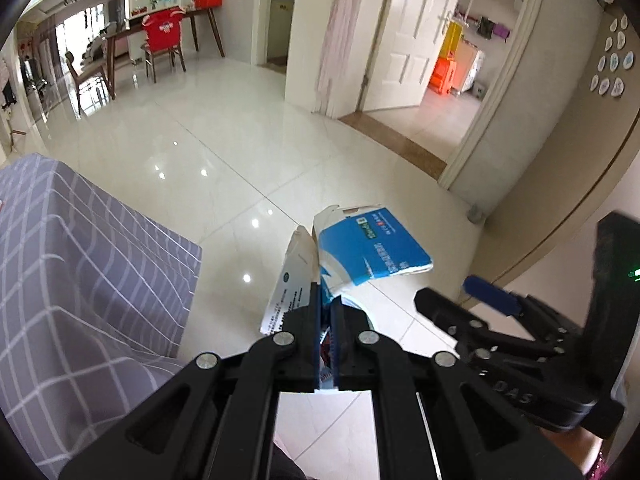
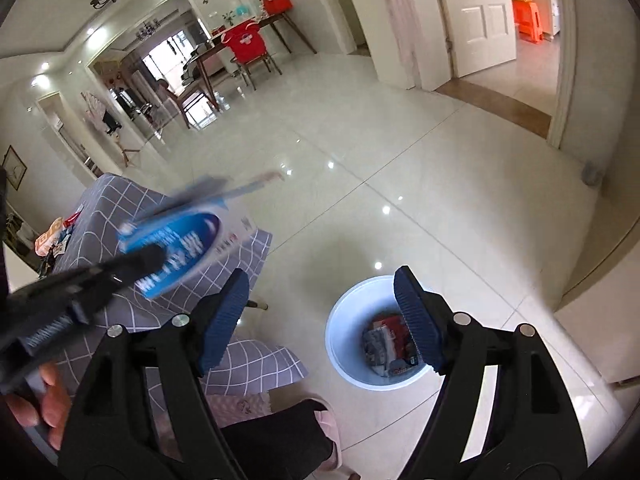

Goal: Collect trash
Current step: 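Carry box and bottle over the bucket and open the right tool while the left tool opens, then move both open tools back over the remaining wrappers on the table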

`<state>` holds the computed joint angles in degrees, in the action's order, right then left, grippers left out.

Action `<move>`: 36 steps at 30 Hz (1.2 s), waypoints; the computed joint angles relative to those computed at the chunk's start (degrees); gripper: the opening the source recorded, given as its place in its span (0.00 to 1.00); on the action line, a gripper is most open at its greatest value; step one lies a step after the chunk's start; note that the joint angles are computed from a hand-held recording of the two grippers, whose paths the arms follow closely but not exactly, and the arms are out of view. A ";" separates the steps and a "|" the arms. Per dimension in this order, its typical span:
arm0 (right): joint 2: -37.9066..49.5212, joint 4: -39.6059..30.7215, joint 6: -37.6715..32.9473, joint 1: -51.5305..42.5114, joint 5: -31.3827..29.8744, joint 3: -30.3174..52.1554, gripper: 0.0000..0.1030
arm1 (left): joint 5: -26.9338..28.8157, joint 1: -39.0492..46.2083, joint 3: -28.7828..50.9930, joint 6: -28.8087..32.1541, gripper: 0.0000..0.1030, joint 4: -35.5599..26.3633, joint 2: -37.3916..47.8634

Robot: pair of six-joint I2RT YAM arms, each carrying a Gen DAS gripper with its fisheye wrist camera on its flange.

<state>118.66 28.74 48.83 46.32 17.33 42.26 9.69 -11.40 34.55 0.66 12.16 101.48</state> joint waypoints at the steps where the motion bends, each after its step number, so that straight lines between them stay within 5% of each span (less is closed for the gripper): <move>1: -0.69 -0.34 0.40 0.39 1.19 -0.43 0.72 | -0.28 -0.67 0.25 -0.18 0.03 0.17 0.88; 18: -9.93 5.44 4.58 2.02 13.77 -10.39 0.73 | -0.81 -4.09 4.67 -1.18 0.05 -0.95 4.53; 19: -9.92 6.10 4.63 2.01 13.95 -10.89 0.73 | -0.67 -3.80 5.84 -1.99 0.17 -2.13 5.08; 20: -10.16 6.07 4.59 1.81 13.79 -11.06 0.73 | -1.24 -3.99 6.84 -2.63 0.56 -3.56 5.37; 21: -10.04 6.01 4.78 2.02 14.01 -11.01 0.73 | -3.60 -4.29 7.28 -3.52 0.72 -4.33 5.33; 22: -10.04 5.68 4.94 2.30 14.36 -10.85 0.73 | -4.97 -4.47 6.17 -3.82 0.76 -2.54 4.74; 36: -10.87 3.09 3.90 6.82 14.03 -6.39 0.73 | -9.64 -0.59 -3.48 0.40 0.76 -4.76 -12.29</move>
